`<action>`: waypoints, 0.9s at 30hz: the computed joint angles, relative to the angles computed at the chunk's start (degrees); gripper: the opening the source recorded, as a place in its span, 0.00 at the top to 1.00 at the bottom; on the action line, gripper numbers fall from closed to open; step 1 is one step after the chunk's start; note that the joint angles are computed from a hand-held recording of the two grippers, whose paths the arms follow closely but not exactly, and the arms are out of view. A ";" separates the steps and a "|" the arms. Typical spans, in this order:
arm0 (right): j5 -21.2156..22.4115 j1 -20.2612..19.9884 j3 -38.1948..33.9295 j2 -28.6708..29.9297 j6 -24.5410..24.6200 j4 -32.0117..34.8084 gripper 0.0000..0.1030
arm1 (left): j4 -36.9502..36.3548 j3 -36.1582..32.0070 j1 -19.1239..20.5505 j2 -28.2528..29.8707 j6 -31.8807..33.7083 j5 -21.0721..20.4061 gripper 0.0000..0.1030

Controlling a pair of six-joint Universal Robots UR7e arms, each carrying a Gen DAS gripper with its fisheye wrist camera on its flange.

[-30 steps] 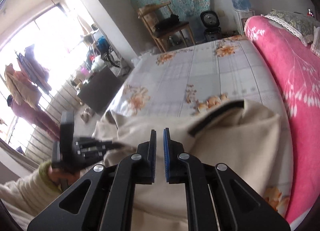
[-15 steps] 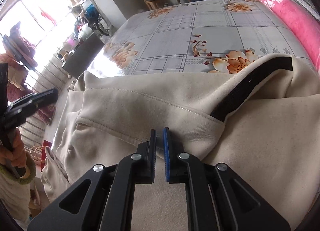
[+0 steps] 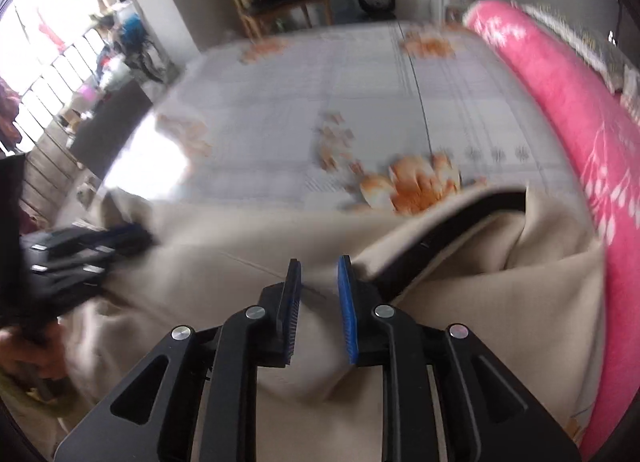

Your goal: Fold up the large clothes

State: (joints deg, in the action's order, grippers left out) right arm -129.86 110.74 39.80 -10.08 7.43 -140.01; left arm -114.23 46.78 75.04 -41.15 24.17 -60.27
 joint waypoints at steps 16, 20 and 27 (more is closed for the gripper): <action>6.06 1.47 -2.04 2.60 -6.37 0.32 0.79 | -8.25 14.13 -1.87 -6.01 10.41 -1.39 0.76; 5.41 2.88 4.44 -0.82 -6.38 -2.92 0.77 | -6.73 16.01 -2.08 -8.74 10.65 -4.89 0.72; 2.35 3.10 4.33 -0.22 -5.09 -1.27 0.72 | -13.82 24.04 -3.84 -10.59 13.61 3.26 0.61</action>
